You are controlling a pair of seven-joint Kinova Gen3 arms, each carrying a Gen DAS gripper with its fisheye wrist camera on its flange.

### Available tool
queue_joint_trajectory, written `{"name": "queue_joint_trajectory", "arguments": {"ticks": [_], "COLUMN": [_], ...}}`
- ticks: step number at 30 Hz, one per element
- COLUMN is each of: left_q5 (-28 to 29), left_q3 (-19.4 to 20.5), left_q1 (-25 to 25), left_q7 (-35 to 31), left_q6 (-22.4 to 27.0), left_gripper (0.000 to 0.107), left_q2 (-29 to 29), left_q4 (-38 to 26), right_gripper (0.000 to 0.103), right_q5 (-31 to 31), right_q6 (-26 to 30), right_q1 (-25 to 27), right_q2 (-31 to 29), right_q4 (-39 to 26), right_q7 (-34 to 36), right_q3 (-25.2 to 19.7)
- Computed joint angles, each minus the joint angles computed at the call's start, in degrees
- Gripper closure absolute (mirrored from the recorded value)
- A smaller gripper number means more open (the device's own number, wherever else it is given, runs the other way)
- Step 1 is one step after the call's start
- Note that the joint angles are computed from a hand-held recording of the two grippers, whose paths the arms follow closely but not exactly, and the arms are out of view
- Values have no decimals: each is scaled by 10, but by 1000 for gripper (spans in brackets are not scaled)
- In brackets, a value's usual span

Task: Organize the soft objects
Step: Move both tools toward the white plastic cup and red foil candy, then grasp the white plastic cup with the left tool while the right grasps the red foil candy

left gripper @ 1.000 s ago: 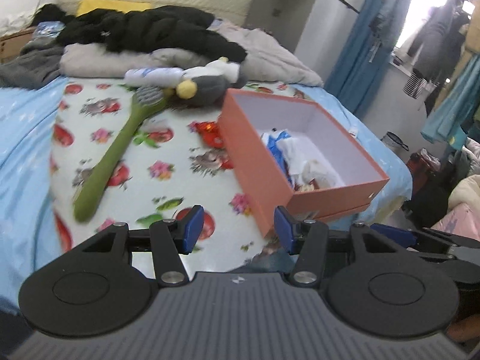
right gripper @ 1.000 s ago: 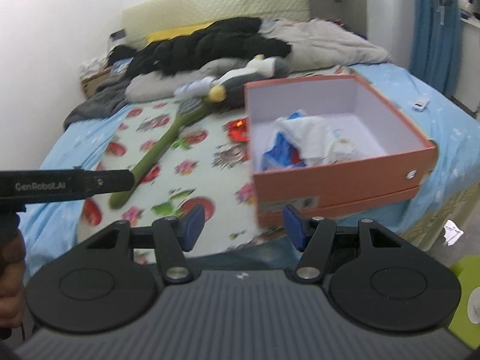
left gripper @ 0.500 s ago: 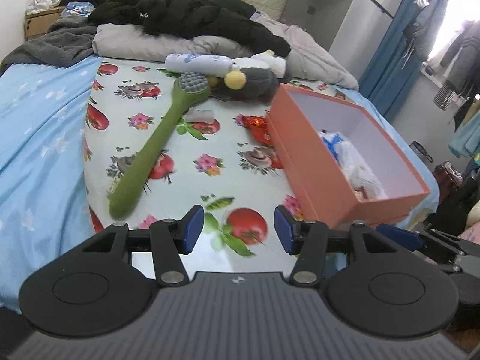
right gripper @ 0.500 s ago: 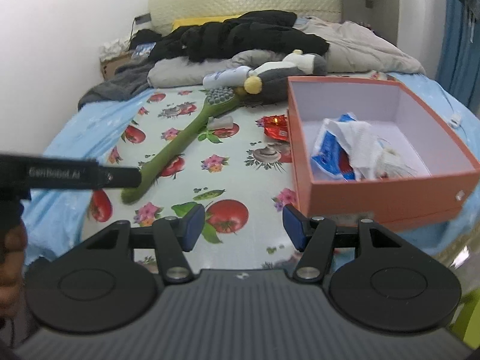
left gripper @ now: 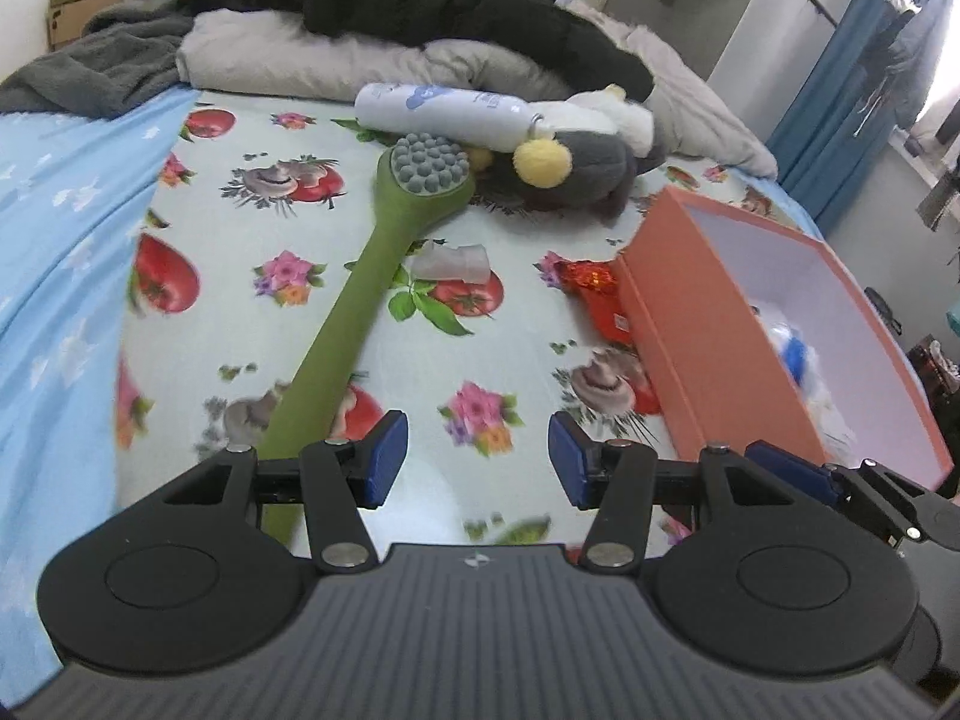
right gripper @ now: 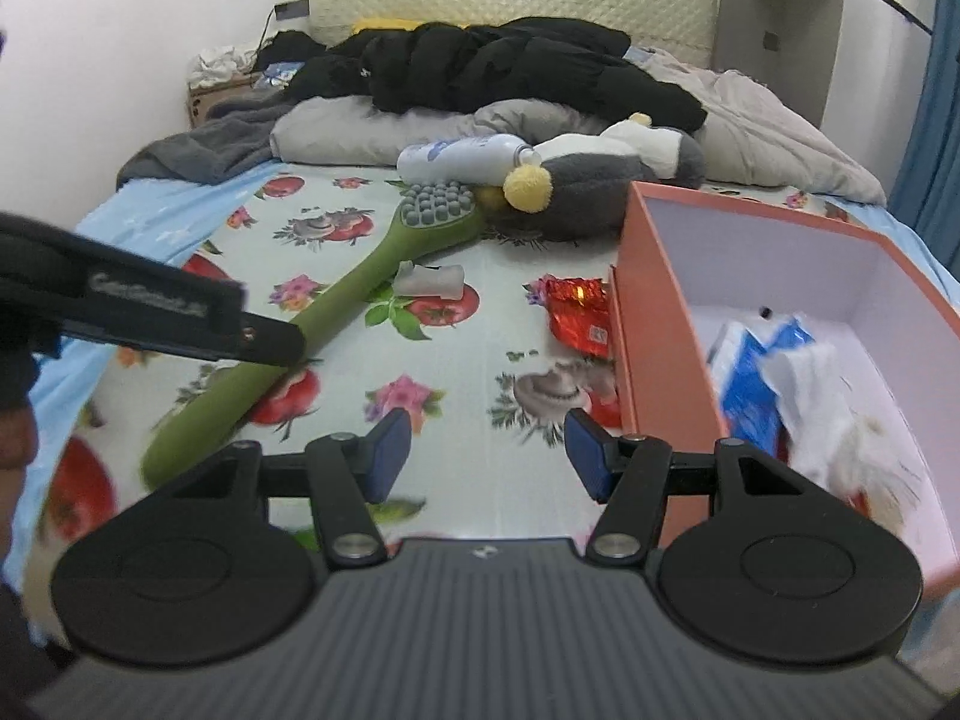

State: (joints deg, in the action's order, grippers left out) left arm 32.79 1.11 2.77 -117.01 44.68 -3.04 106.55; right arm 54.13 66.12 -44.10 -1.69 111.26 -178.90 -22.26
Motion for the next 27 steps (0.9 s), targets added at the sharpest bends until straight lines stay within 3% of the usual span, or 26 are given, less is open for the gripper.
{"name": "queue_joint_trajectory", "arguments": {"ticks": [7,11,15,19,27], "left_q5": [-47,-113,-172,-184,-241], "left_q3": [41,63,72,98,90], "left_q1": [12,26,40,30,63], "left_q7": [-7,-23,-27,-78,-137], "left_q6": [-39,-42,-19,12,44], "left_gripper": [49,49,49,49,46], "left_q2": [126,198,266,315,364], "left_q4": [-88,-159,-240,-301,-375], "right_gripper": [47,49,51,51,58], "right_q5": [49,80,115,152,184], "right_q6": [-68,-95,-109,-117,-130], "right_q1": [34,44,46,45,52], "right_q2": [57,92,121,145,177], "right_q4": [5,4,3,1,-5], "right_q7": [-2,-7,-21,-22,-11], "right_q3": [54,84,108,125,145]}}
